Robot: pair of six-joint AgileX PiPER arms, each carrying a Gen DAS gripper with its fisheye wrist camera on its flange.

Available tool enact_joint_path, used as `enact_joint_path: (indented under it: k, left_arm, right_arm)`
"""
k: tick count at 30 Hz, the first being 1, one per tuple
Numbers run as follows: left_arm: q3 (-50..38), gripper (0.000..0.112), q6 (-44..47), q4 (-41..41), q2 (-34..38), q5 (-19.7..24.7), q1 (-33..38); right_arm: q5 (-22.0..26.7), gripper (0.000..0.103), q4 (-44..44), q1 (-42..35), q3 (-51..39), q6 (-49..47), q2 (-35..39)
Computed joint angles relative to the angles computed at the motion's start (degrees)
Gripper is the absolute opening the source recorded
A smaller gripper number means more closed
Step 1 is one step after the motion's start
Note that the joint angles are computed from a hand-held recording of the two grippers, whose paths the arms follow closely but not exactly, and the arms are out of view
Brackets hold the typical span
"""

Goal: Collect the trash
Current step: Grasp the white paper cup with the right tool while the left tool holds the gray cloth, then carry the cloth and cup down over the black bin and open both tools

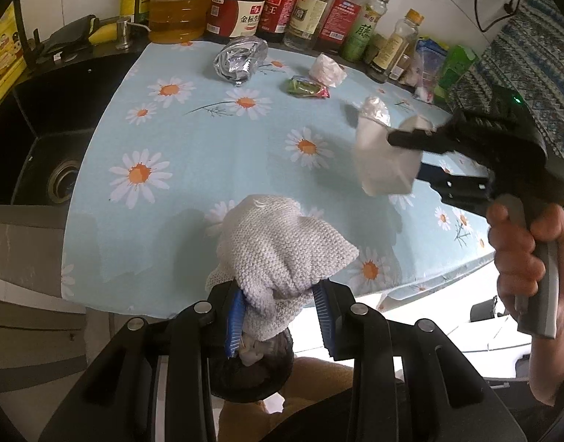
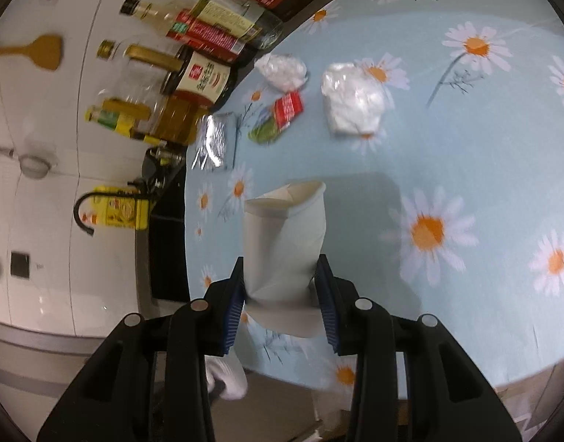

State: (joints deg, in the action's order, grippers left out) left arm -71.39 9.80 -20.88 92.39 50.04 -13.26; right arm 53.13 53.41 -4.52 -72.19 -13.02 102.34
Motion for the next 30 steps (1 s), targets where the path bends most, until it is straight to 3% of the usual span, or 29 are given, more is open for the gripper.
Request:
enact_joint_path:
  k: [10, 19, 30]
  left_arm:
    - [7.21, 0.032, 10.02, -6.47, -4.46, -0.73, 2.72]
    - [12.81, 0.032, 17.74, -10.65, -7.58, 1.03, 5.0]
    - [19.69, 0.032, 23.13, -11.66, -11.25, 3.31, 8.31]
  right_arm:
    - [-0.13, 0.038, -0.07, 0.2, 13.35, -3.36, -13.9]
    - [-4.22, 0.038, -3.14, 5.55, 25.03, -1.59, -24.86]
    - [-10.15, 0.038, -4.3, 16.18, 34.53, 4.13, -30.5]
